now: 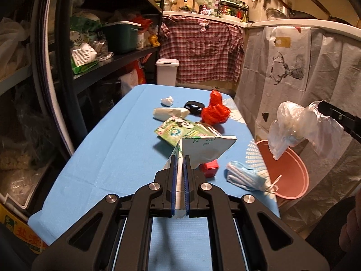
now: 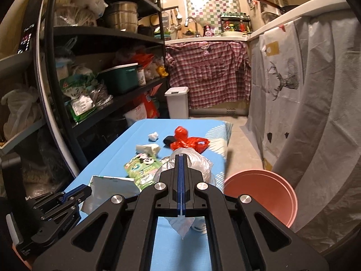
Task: Collect trash
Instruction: 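Carry the plastic bag over the pink bin and open the right gripper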
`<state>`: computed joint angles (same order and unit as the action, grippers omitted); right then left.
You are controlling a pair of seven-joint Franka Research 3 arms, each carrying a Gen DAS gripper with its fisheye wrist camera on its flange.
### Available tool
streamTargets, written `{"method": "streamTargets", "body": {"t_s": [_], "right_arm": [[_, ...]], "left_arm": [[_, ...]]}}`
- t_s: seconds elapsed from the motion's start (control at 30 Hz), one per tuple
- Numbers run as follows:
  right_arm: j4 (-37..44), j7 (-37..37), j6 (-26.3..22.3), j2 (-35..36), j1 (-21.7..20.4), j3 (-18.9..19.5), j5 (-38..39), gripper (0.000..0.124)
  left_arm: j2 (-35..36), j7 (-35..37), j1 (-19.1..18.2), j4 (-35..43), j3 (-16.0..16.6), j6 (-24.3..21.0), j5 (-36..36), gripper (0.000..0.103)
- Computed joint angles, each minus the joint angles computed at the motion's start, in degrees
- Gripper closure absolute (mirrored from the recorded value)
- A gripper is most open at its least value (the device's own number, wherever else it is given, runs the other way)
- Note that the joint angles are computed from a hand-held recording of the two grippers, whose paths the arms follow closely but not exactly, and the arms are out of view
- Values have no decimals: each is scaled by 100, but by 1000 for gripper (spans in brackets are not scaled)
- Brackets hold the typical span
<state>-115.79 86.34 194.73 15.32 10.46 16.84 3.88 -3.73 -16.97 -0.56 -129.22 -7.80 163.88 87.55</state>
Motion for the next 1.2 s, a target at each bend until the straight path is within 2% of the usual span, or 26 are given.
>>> {"method": "streamTargets", "body": {"t_s": [0.23,0.47,0.73,0.93,1.2], "right_arm": [[-27,120,9,-93,-216,-23,-51,124],[68,117,-88,-77,-201,-280,171,124],[367,-151,-189,125,209,-966,781,124],[620,-316,-331,354,436,-1344,1194,124],[922,-398,-565,635,629,-1712,1509,124]], "left_arm": [[142,508,-50,248,-13,253,-378,98],[537,1353,-166,712,10,500,-1025,98],[1194,2624,-450,1416,140,783,-2072,98],[1812,4073,-617,2098,107,943,-3253,98],[2884,6357,-347,3180,-639,955,-4991,98]]}}
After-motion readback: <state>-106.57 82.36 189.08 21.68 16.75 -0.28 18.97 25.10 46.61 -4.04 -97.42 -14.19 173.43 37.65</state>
